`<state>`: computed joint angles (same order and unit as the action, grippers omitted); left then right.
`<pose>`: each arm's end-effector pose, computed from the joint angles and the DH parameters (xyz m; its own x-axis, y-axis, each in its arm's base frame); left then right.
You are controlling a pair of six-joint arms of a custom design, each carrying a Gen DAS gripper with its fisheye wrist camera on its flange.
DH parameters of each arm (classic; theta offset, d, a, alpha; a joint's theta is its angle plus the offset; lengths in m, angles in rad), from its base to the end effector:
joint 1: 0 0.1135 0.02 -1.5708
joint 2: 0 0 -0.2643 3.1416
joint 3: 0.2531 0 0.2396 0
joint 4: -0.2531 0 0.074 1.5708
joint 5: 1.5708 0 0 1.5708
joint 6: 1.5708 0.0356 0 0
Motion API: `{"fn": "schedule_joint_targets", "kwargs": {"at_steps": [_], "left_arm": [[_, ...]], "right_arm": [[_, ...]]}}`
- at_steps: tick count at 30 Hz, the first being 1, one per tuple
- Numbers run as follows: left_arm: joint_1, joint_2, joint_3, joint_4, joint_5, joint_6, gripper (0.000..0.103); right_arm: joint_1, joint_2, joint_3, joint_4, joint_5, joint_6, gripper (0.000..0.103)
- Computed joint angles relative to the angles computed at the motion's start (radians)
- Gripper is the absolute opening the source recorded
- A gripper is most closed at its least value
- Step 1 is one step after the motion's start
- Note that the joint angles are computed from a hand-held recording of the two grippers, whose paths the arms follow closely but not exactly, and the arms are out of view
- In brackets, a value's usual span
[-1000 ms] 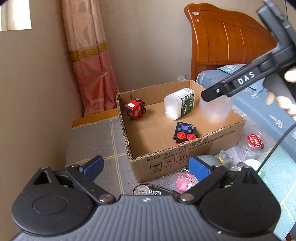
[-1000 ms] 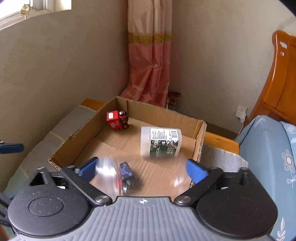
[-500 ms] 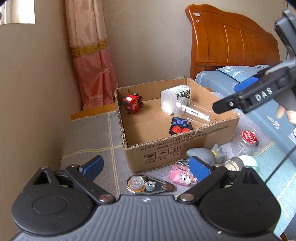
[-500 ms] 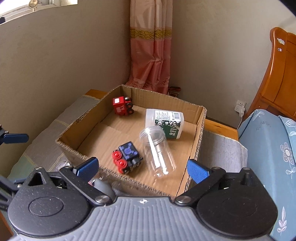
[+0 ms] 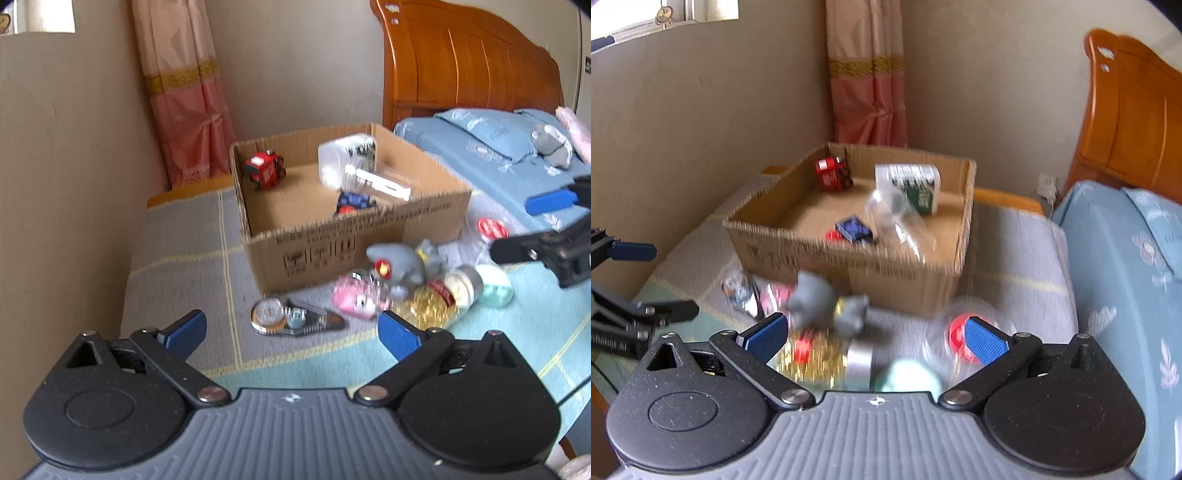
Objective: Organize rigid objects
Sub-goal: 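Withdraw both grippers from the box, then move left gripper down to the correction-tape roller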
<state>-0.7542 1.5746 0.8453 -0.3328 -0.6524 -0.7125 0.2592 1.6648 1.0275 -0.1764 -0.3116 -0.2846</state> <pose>0.2216 -0.1785 0.1786 -0.6965 -0.0584 -0.7152 -0.1675 0.9824 0.0828 0.3268 0.0980 0.2084 -0.5487 -0.4220 -0.7218 -0.6267 0.7789 0.0210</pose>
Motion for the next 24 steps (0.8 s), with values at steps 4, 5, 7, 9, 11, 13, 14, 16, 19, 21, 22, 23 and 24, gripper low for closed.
{"fn": "schedule_joint_targets", "kwargs": {"at_steps": [4,5,7,9,11,13,14,16,19,21,22,23,24], "left_arm": [[-0.002,0.014,-0.020,0.013,0.011,-0.008,0.099],[-0.001,0.019,-0.024,0.016,0.016,-0.006,0.099],[0.002,0.030,-0.032,0.027,0.023,0.001,0.099],[0.008,0.044,-0.042,0.047,0.034,0.013,0.099],[0.021,0.065,-0.040,0.057,0.052,0.024,0.099],[0.037,0.087,-0.041,0.075,0.074,0.042,0.099],[0.045,0.101,-0.035,0.077,0.085,0.046,0.099],[0.060,0.127,-0.027,0.082,0.103,0.060,0.099],[0.085,0.159,-0.013,0.089,0.132,0.080,0.099],[0.100,0.175,0.004,0.077,0.148,0.084,0.099],[0.104,0.177,0.012,0.068,0.154,0.085,0.099],[0.107,0.176,0.018,0.057,0.157,0.086,0.099],[0.108,0.171,0.024,0.044,0.156,0.087,0.099]], "right_arm": [[-0.030,-0.009,-0.101,0.072,0.014,0.020,0.103],[-0.034,-0.004,-0.119,0.086,0.026,0.030,0.103],[-0.042,0.014,-0.149,0.120,0.057,0.045,0.103],[-0.043,0.036,-0.177,0.156,0.096,0.048,0.103],[-0.039,0.063,-0.187,0.175,0.129,0.045,0.103],[-0.035,0.090,-0.191,0.190,0.148,0.044,0.103],[-0.034,0.099,-0.186,0.188,0.151,0.049,0.103],[-0.033,0.119,-0.173,0.179,0.146,0.065,0.103],[-0.028,0.132,-0.164,0.177,0.150,0.081,0.103],[-0.014,0.135,-0.169,0.190,0.175,0.059,0.103],[-0.015,0.137,-0.169,0.190,0.167,0.056,0.103],[-0.014,0.141,-0.164,0.189,0.167,0.056,0.103],[-0.015,0.143,-0.161,0.188,0.163,0.051,0.103]]}}
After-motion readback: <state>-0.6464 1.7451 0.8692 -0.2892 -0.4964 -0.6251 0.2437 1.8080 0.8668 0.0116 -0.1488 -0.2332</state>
